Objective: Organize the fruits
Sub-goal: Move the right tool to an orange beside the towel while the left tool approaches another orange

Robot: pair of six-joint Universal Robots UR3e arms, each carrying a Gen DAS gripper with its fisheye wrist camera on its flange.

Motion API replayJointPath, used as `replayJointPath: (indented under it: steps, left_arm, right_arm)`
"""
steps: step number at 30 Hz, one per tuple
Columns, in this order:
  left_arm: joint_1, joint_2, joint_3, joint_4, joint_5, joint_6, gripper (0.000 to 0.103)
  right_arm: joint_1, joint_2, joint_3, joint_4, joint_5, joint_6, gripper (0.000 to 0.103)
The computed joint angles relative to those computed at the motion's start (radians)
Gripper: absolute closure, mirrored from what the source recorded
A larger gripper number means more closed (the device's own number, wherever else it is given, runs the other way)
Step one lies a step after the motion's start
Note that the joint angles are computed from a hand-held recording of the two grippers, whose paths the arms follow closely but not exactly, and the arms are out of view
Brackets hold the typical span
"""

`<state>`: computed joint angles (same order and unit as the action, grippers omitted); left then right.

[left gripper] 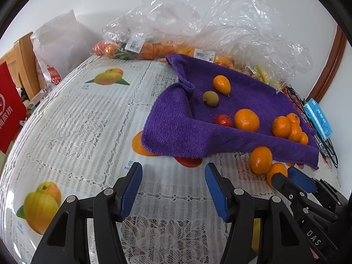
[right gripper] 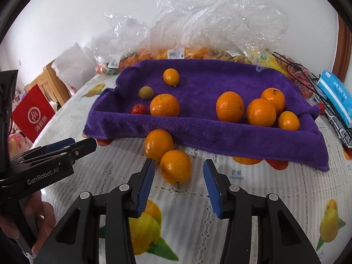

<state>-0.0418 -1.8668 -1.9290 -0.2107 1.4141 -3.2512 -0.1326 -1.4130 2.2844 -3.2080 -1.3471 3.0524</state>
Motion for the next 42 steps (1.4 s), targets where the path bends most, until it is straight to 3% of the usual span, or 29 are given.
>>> replayJointPath:
  steps: [3, 17, 24, 27, 35, 42]
  left_arm:
    - [-0.012, -0.012, -0.009, 0.030, 0.013, -0.009, 0.046]
    - [-0.018, -0.026, -0.009, 0.041, 0.019, 0.000, 0.046]
    - [-0.024, -0.037, 0.009, 0.023, 0.009, 0.039, 0.035]
    - [-0.041, -0.043, 0.029, 0.004, 0.035, 0.049, 0.035]
    - [-0.004, -0.020, -0.010, 0.030, -0.035, 0.033, 0.033]
    - [-0.018, -0.031, -0.010, 0.050, -0.021, 0.040, 0.028]
  right_arm:
    - [-0.008, 0.019, -0.025, 0.045, 0.022, -0.011, 0.071]
    - [-0.018, 0.039, -0.043, 0.063, 0.031, -0.001, 0.071]
    - [0.009, 0.047, -0.060, 0.071, -0.013, -0.002, 0.071]
    - [-0.004, 0.042, -0.053, 0.070, 0.014, 0.004, 0.071]
    - [-0.021, 0.039, -0.046, 0.067, 0.034, -0.005, 0.071]
    - [-0.054, 0.034, -0.028, 0.058, 0.086, -0.006, 0.071]
